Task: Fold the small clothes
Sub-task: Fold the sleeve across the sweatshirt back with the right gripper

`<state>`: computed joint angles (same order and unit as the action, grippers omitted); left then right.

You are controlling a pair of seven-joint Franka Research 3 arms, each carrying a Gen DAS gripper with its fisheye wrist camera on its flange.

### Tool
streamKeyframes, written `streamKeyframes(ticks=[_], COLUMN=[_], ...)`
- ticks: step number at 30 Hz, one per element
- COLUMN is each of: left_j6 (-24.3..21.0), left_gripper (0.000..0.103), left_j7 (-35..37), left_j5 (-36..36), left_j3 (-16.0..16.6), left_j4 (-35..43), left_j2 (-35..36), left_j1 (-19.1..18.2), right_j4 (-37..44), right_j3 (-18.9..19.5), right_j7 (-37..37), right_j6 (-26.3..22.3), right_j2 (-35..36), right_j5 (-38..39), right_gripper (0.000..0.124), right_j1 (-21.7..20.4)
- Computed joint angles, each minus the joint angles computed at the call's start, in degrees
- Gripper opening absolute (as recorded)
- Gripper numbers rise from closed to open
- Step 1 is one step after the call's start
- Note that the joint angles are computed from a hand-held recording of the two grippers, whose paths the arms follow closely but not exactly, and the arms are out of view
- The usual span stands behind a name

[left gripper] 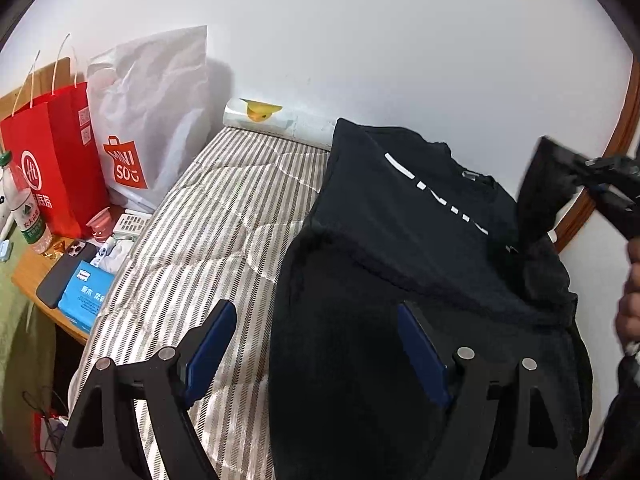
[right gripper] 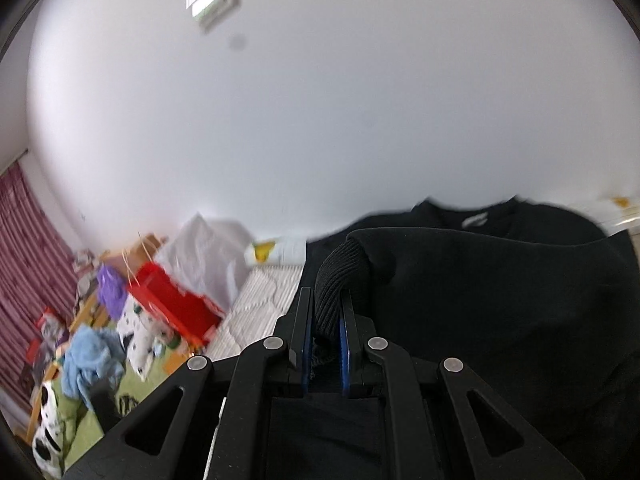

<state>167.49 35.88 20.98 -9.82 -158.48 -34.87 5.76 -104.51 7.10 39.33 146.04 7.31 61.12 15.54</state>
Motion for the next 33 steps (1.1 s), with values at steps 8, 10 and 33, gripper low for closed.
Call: streamKeyframes(ticks=[8,10,33], left_j6=[0.5,0.9,-3.8], left_gripper=[0.081,0.081,0.045], left_j7=[1.5,2.1,-9.6], left_j5=[1.0,1.3,16.0], left_j3=[-0.5,-0.6,1.8], left_j4=[5.7,7.8,29.4], left_j2=[7.7,10.2,33.5], left_j1=[-1.2,-1.7,-5.2], right_j4=[-5.1,-7.8,-11.3], right_j3=[0.3,-1.1,-4.9], right_j7=[-11.4,-12.3,-7.7], right_j6=[5.2,8.8,6.9], right_j2=[-0.2,-1.2,4.3], right_j5=[2.9,1.2,-5.7], right_gripper=[0.046,0.046,0.046], right_j1=[-1.1,-1.7,-14.6])
